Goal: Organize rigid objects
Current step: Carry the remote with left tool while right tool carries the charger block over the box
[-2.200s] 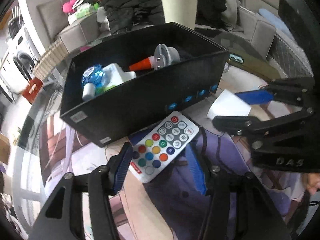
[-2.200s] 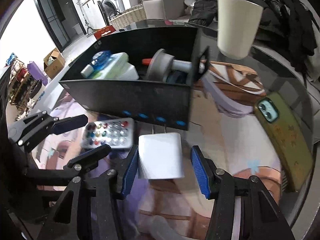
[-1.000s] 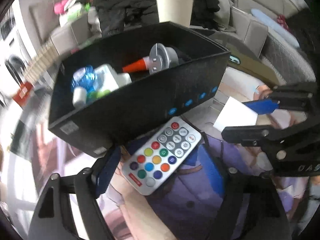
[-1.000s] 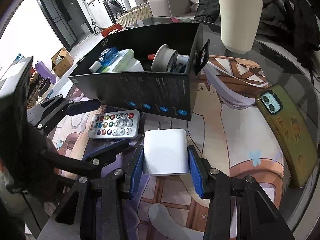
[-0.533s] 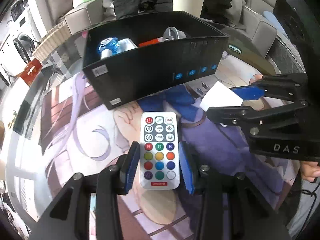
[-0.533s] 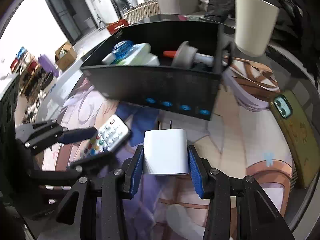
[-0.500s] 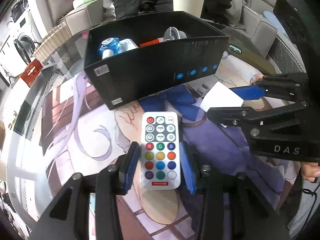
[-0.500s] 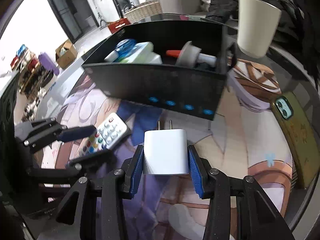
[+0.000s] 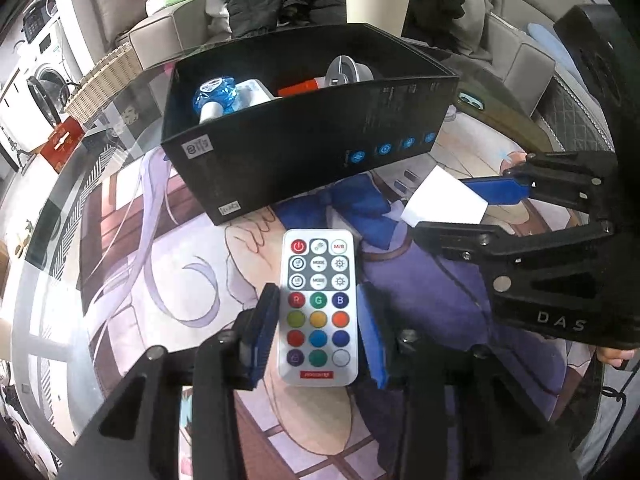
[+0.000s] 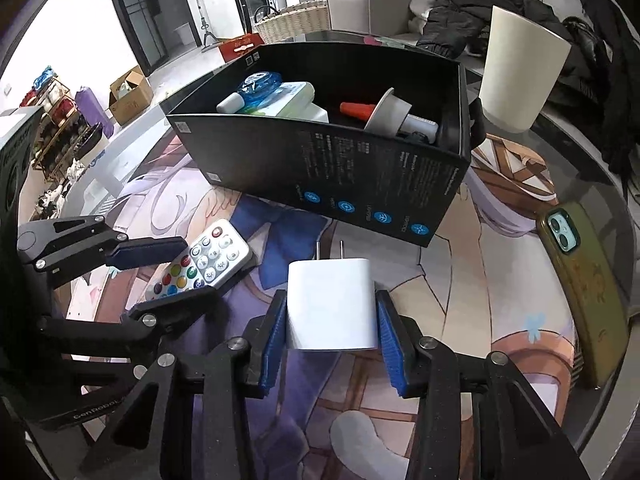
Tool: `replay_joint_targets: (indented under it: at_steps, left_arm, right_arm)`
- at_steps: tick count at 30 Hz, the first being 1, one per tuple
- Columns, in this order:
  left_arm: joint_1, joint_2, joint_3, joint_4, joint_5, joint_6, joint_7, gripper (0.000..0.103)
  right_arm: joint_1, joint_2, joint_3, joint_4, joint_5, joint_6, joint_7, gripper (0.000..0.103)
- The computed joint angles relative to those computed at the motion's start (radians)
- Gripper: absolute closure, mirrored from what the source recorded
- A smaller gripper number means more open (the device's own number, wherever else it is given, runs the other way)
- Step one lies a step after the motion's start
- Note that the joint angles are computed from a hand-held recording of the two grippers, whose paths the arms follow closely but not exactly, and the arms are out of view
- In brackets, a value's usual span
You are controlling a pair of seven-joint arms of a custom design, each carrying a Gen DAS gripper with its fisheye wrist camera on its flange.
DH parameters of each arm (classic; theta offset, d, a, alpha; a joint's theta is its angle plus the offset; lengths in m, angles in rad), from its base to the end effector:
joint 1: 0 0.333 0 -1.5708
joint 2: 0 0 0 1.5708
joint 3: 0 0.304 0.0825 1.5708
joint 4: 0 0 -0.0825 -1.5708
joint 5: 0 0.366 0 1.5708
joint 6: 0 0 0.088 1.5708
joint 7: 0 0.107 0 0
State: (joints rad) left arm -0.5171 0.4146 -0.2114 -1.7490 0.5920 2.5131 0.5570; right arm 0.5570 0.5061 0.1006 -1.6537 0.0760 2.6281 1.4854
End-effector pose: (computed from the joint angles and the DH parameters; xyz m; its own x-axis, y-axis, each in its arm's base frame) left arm 0.5038 -0.4353 0.3761 -0.1068 -0.9940 0.0234 -0.8743 0.0827 -0.4782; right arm 0.5586 0.4158 0.3697 0.6265 -0.7760 -0.0731 -0.7132 -0.5329 -0.4553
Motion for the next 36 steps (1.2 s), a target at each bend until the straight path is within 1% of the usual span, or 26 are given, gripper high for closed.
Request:
replay_joint_targets:
  at_steps: [5,9,14,17,18,19,21,22,24,25,26,27,28,29,30,31,32,36]
  left_arm:
    - [-0.008,-0.005,0.007,-0.002,0.018,0.007,-0.021,0.065]
    - [-0.023,-0.026,0.02,-0.012,0.071,0.019,-0.067,0.065]
    - [-0.047,-0.049,0.036,-0.02,0.188,0.034,-0.137,0.065]
    - [-0.062,-0.07,0.048,-0.031,0.282,0.041,-0.213,0.065]
    - [-0.071,-0.082,0.056,-0.038,0.33,0.042,-0.258,0.065]
    - [-0.071,-0.093,0.057,-0.045,0.362,0.039,-0.288,0.065]
    - [-0.078,-0.113,0.057,-0.055,0.445,0.019,-0.354,0.065]
    - [-0.079,-0.118,0.053,-0.055,0.477,0.005,-0.38,0.065]
    - [-0.082,-0.137,0.047,-0.067,0.552,-0.023,-0.447,0.065]
    - [-0.084,-0.147,0.042,-0.073,0.593,-0.041,-0.483,0.065]
    - [-0.083,-0.158,0.037,-0.082,0.633,-0.057,-0.516,0.065]
    - [-0.087,-0.168,0.03,-0.089,0.678,-0.083,-0.552,0.065]
    - [-0.091,-0.181,0.023,-0.098,0.726,-0.11,-0.588,0.065]
    - [-0.09,-0.194,0.014,-0.109,0.769,-0.133,-0.625,0.065]
    - [-0.093,-0.209,0.005,-0.122,0.816,-0.162,-0.668,0.065]
    - [-0.088,-0.222,-0.005,-0.135,0.849,-0.18,-0.7,0.065]
    - [-0.085,-0.233,-0.016,-0.145,0.878,-0.203,-0.729,0.065]
    - [-0.064,-0.281,-0.053,-0.195,0.968,-0.261,-0.829,0.065]
  right_arm:
    - [-0.011,-0.018,0.005,-0.024,0.019,0.023,-0.008,0.061]
    - [-0.025,-0.048,0.018,-0.066,0.046,0.065,-0.021,0.061]
    - [-0.022,-0.101,0.019,-0.145,0.051,0.198,-0.039,0.061]
    - [-0.022,-0.131,0.026,-0.19,0.057,0.283,-0.055,0.061]
    - [-0.021,-0.139,0.026,-0.201,0.059,0.302,-0.06,0.061]
    - [-0.029,-0.15,0.038,-0.22,0.071,0.34,-0.075,0.061]
    - [-0.028,-0.16,0.045,-0.238,0.081,0.388,-0.09,0.061]
    - [-0.035,-0.171,0.057,-0.261,0.091,0.438,-0.108,0.061]
    - [0.006,-0.189,0.018,-0.294,0.071,0.51,-0.096,0.061]
    - [0.01,-0.201,0.017,-0.318,0.072,0.568,-0.101,0.061]
    - [0.024,-0.211,0.002,-0.334,0.071,0.598,-0.103,0.061]
    - [0.064,-0.221,-0.037,-0.352,0.068,0.642,-0.1,0.061]
    - [0.085,-0.233,-0.055,-0.376,0.074,0.704,-0.11,0.061]
    - [0.096,-0.238,-0.061,-0.387,0.086,0.739,-0.126,0.061]
    - [0.129,-0.244,-0.087,-0.398,0.109,0.774,-0.149,0.061]
    - [0.137,-0.25,-0.088,-0.414,0.125,0.82,-0.168,0.061]
    - [0.121,-0.255,-0.068,-0.424,0.127,0.849,-0.174,0.061]
    - [0.097,-0.271,-0.022,-0.453,0.172,0.929,-0.224,0.061]
